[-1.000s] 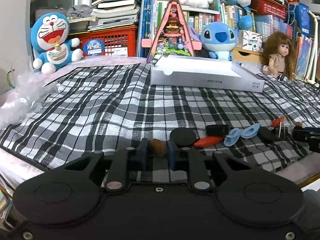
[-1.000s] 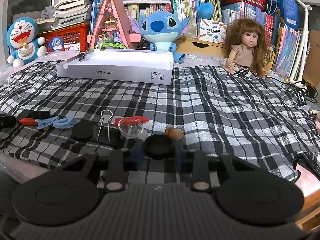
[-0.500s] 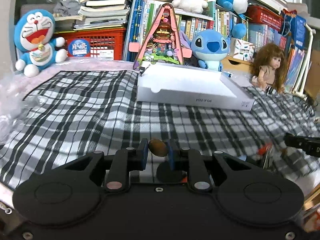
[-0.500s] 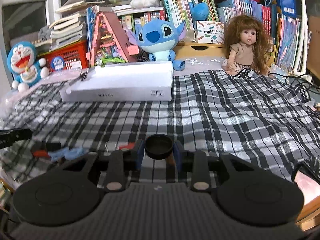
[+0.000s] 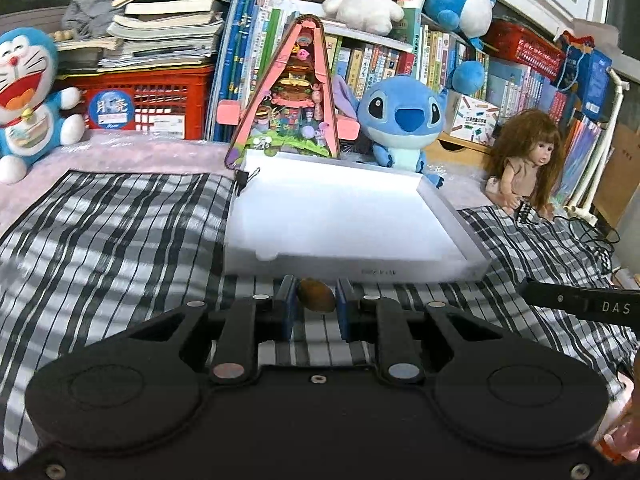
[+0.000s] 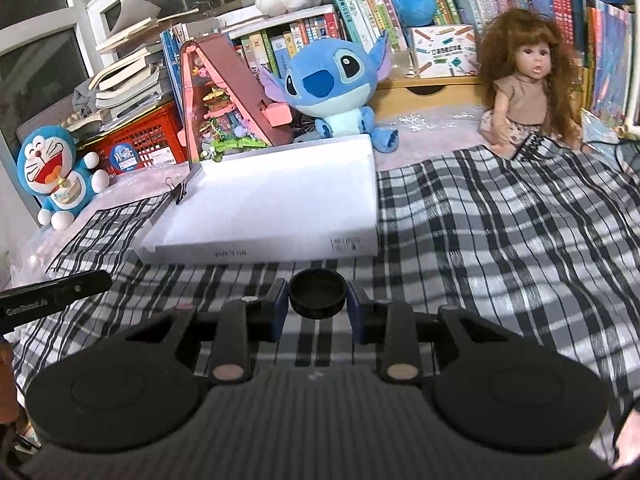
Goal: Organize rigid objects
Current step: 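Carry the brown egg and black cup in both grippers over the white tray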
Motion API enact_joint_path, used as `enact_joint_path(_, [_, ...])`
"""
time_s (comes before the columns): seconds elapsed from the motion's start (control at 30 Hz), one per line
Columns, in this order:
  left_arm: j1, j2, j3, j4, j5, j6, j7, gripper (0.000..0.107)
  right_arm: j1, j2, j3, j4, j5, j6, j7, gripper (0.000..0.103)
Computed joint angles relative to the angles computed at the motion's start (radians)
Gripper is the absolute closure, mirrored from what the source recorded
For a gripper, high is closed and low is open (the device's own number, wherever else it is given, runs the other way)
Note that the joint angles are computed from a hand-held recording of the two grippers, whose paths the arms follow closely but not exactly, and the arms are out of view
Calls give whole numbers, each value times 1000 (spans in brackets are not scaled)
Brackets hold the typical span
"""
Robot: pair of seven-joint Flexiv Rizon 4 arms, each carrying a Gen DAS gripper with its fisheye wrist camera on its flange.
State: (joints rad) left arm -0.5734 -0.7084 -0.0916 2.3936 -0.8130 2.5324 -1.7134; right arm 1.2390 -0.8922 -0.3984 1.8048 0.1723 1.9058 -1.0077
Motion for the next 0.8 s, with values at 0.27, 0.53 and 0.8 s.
enact_joint_path(0.27, [110, 16, 29, -134, 91, -242, 33, 88, -164, -8, 112, -181, -193, -207, 55, 66])
enact_joint_path(0.53, [74, -54, 108, -285, -5, -411, 117, 88, -243, -88, 160, -374, -351, -400, 138, 66])
enact_joint_path(0.8, [23, -110, 184, -357, -63, -514, 142, 88, -332, -157, 270, -525, -468, -553, 174, 66])
